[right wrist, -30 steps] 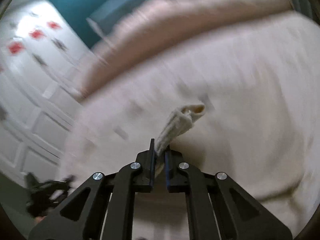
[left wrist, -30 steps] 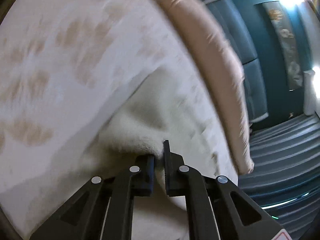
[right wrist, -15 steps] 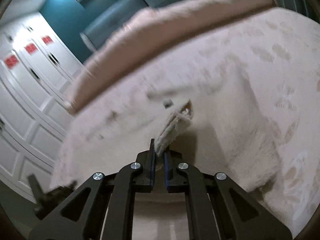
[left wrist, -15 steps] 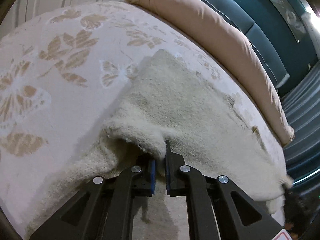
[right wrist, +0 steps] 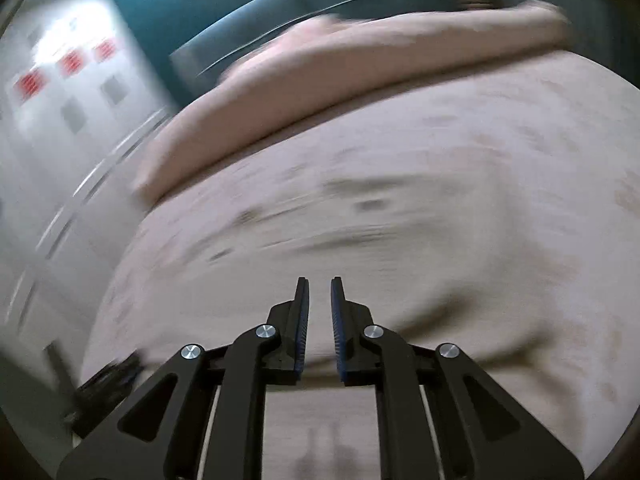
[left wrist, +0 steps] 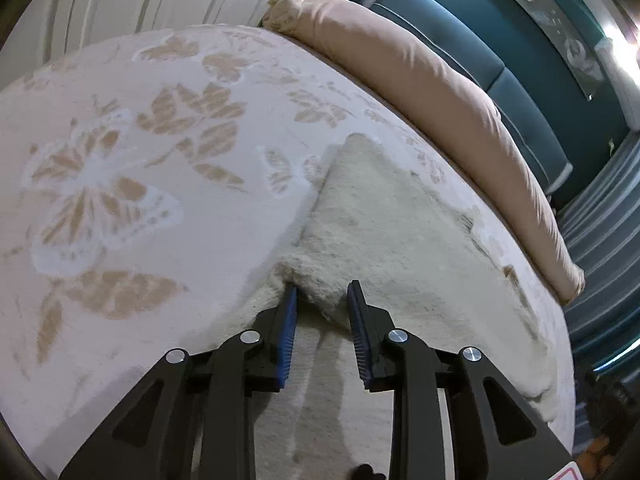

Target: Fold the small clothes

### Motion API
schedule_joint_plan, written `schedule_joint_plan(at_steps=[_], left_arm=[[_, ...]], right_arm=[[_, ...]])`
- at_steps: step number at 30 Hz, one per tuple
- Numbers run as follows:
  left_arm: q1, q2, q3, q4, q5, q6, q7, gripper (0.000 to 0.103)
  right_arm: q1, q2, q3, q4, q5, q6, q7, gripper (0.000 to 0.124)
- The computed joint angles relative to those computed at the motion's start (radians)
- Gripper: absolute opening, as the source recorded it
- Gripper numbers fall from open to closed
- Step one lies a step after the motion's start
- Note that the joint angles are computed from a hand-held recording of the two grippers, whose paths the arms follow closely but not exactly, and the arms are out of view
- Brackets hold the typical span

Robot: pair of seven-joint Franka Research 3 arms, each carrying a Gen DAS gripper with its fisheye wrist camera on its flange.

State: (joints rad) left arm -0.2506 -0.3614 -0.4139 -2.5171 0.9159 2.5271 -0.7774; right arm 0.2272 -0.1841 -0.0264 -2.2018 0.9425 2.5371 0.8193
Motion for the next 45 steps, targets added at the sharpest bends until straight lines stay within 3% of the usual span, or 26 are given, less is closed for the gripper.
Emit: schedule_joint_plan(at_steps=[3,5,8,12,14,15,17,18,20,22,26,27,29,32,34,36,39,42,43,45], left_arm=[[0.005,0.011,-0.024,0.011,0.031,-0.041,-0.037,0.023],[-0.002,0.017,-0.027,0.013,0.050,-0.055,-0.056,0.023],[-0.001,0.012,-0.022,-0.005,0.100,-0.031,-0.113,0.023],[-0.006,0.019,-0.020,-0.007,0.140,-0.036,-0.146,0.023],[-0.012,0.024,-0.016,-0.005,0.150,-0.042,-0.151,0.023],[-0.014,0.026,-0.015,-0.004,0.157,-0.045,-0.156,0.023],[-0.017,0.025,-0.011,-0.007,0.172,-0.043,-0.170,0.023],[-0.018,0.025,-0.011,-0.008,0.179,-0.043,-0.177,0.023],[-0.022,0.028,-0.009,-0.008,0.187,-0.047,-0.183,0.023],[-0.027,0.029,-0.009,-0.008,0.192,-0.052,-0.188,0.023],[-0.034,0.033,-0.006,-0.005,0.199,-0.061,-0.193,0.023],[-0.036,0.036,-0.005,-0.003,0.196,-0.064,-0.188,0.023],[-0.041,0.039,-0.002,0.001,0.191,-0.069,-0.179,0.023],[-0.044,0.039,0.001,0.001,0.191,-0.069,-0.177,0.023],[-0.045,0.039,0.003,0.001,0.188,-0.070,-0.174,0.023],[-0.045,0.039,0.003,0.002,0.186,-0.071,-0.172,0.023],[-0.047,0.042,0.005,0.005,0.181,-0.073,-0.165,0.023],[-0.049,0.045,0.007,0.010,0.169,-0.077,-0.152,0.023],[-0.049,0.047,0.009,0.012,0.163,-0.078,-0.144,0.023],[-0.051,0.049,0.013,0.017,0.145,-0.080,-0.124,0.023]], right_arm=[[0.069,0.069,0.049,0.092,0.014,-0.111,-0.071,0.011],[0.104,0.152,0.100,0.168,-0.056,-0.134,-0.051,0.011],[0.143,0.253,0.148,0.249,-0.182,-0.111,0.018,0.011],[0.197,0.382,0.174,0.348,-0.362,0.018,0.165,0.012],[0.202,0.432,0.179,0.404,-0.398,0.049,0.203,0.027],[0.200,0.443,0.182,0.413,-0.410,0.060,0.210,0.044],[0.200,0.481,0.183,0.450,-0.449,0.063,0.220,0.051],[0.208,0.503,0.175,0.475,-0.496,0.039,0.235,0.049],[0.210,0.528,0.179,0.500,-0.547,0.011,0.224,0.029],[0.211,0.532,0.192,0.501,-0.555,0.034,0.199,0.008],[0.170,0.523,0.236,0.513,-0.420,0.094,0.140,0.006],[0.188,0.542,0.216,0.526,-0.453,0.104,0.180,0.006],[0.249,0.602,0.145,0.578,-0.615,0.044,0.310,0.008],[0.223,0.584,0.170,0.569,-0.597,0.040,0.327,0.016],[0.146,0.503,0.226,0.497,-0.454,0.041,0.241,0.014],[0.080,0.384,0.239,0.369,-0.296,0.089,0.127,0.023],[0.016,0.237,0.169,0.205,-0.118,0.105,0.015,0.033],[-0.029,0.147,0.072,0.057,-0.206,0.222,0.130,0.040],[-0.051,0.132,0.044,0.030,-0.217,0.225,0.170,0.040],[-0.094,0.130,-0.008,0.021,-0.184,0.145,0.204,0.040]])
